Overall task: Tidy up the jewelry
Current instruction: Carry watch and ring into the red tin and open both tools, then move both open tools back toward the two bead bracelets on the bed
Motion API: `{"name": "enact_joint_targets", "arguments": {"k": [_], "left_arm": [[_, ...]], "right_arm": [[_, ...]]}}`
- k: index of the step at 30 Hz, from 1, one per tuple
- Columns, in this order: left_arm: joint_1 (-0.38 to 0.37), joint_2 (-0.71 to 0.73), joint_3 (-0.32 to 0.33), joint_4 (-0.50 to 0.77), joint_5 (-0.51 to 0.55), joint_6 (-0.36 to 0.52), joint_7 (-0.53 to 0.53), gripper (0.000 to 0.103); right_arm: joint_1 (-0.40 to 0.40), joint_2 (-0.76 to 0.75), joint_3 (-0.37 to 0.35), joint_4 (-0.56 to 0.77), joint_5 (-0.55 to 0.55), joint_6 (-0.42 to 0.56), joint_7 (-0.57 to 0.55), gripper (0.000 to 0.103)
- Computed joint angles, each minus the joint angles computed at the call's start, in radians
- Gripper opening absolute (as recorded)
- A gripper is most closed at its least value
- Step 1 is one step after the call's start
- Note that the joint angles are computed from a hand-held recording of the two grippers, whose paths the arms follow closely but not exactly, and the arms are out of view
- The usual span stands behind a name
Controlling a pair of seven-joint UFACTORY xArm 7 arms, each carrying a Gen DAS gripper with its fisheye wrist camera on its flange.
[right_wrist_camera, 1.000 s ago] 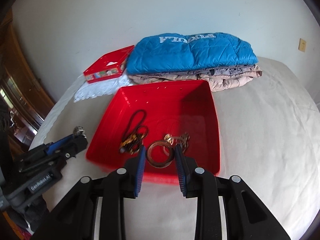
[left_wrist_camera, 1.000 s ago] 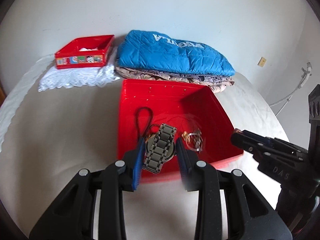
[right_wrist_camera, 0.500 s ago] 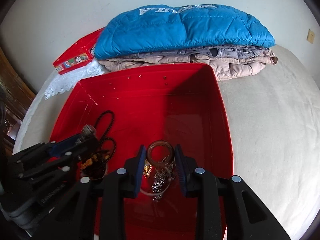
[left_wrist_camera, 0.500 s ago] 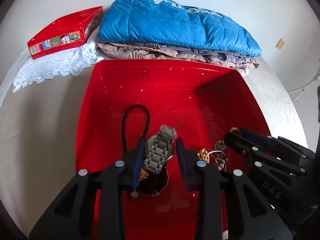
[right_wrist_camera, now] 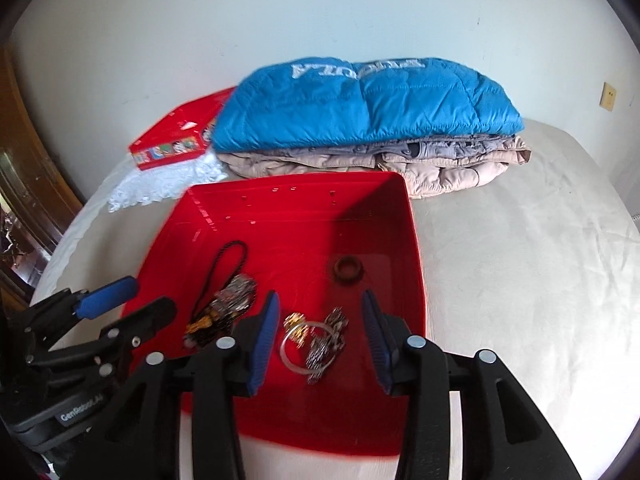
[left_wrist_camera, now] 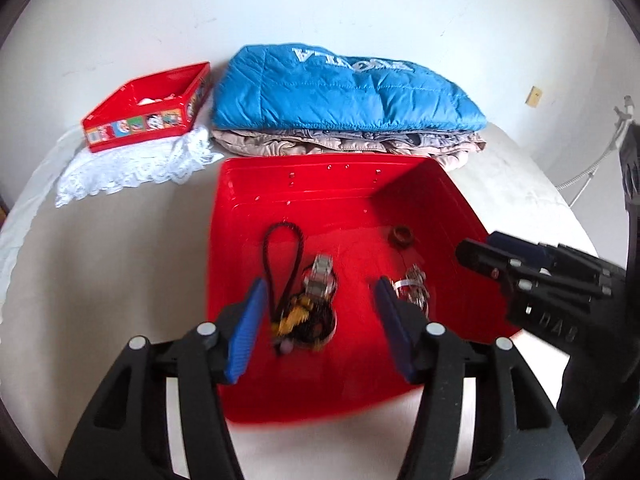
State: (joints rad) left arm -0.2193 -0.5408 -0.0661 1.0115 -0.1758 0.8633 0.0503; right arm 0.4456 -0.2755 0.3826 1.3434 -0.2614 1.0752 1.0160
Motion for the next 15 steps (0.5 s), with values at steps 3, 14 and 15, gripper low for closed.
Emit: {"name": "enact_joint_targets", "arguments": {"k": [3, 14, 15], "left_arm": [[-0.001, -0.107, 0.011, -0.061, -0.002, 0.018, 0.01, 0.066], [0.013, -0.447, -0.005, -0.206, 0.038, 0.129, -0.022, 0.081], [0.013, -0.474, -0.005, -0.215, 0.041, 0.137, -0.023, 0.082]], "right_arm": [[0.016, -0.031, 0.013, -0.004, 0.018, 0.011, 0.002, 0.044], [0.052, -0.144, 0.111, -0.036, 0.068, 0.042, 0.057, 0.05], [0.054, -0.155, 0.118, -0.042, 0.074, 0.039, 0.064, 0.051]]}}
